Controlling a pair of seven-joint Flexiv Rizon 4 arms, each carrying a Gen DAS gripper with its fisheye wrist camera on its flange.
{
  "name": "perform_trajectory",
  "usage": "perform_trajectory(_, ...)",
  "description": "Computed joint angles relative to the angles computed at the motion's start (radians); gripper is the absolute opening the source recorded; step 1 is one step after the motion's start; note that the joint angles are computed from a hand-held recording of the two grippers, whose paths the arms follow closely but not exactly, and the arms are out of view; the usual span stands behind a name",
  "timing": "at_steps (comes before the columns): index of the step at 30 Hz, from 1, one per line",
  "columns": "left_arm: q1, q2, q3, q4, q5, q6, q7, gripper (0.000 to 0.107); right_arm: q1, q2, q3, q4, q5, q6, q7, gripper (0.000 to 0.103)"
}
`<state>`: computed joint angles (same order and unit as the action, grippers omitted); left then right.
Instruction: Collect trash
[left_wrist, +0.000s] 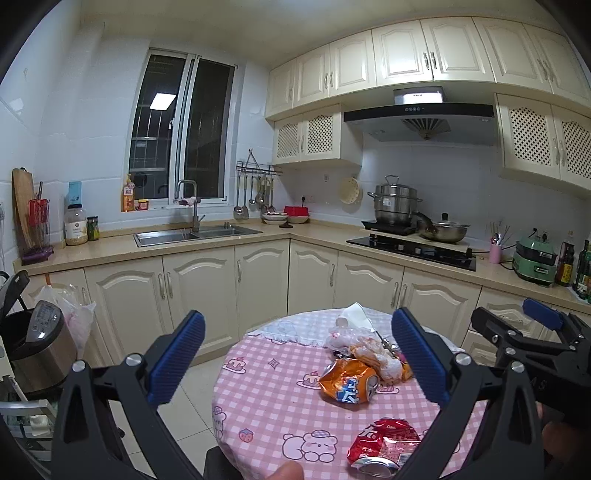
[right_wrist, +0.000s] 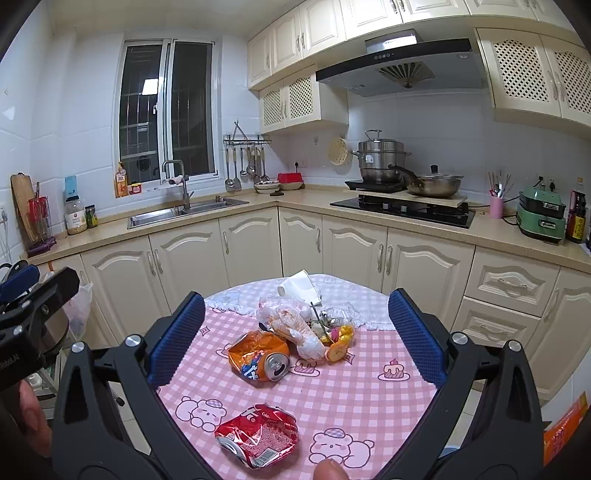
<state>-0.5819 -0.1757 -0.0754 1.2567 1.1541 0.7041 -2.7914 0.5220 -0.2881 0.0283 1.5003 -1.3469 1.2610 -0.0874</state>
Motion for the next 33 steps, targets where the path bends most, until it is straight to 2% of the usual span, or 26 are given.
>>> perform_trajectory(21,-0.009,-0.034,0.014,-0.016,-0.035,0.011,0.041,0.099,-0.006,-0.003,-0.007,-0.007,-0.004,0.024,0.011,0.097)
perform_trajectory(28,0.002,-0.074,0.026,-0.013,-0.115,0.043,0.102,0.099,-0.012,-0.006,-0.005,0.002,0.017,0.02,0.0,0.097)
perform_trajectory(33,0.025,-0.137,0.036,0.008,-0.253,0.117,0.217,0.099,-0.015,-0.017,-0.003,0.016,0.073,0.01,-0.034,0.097)
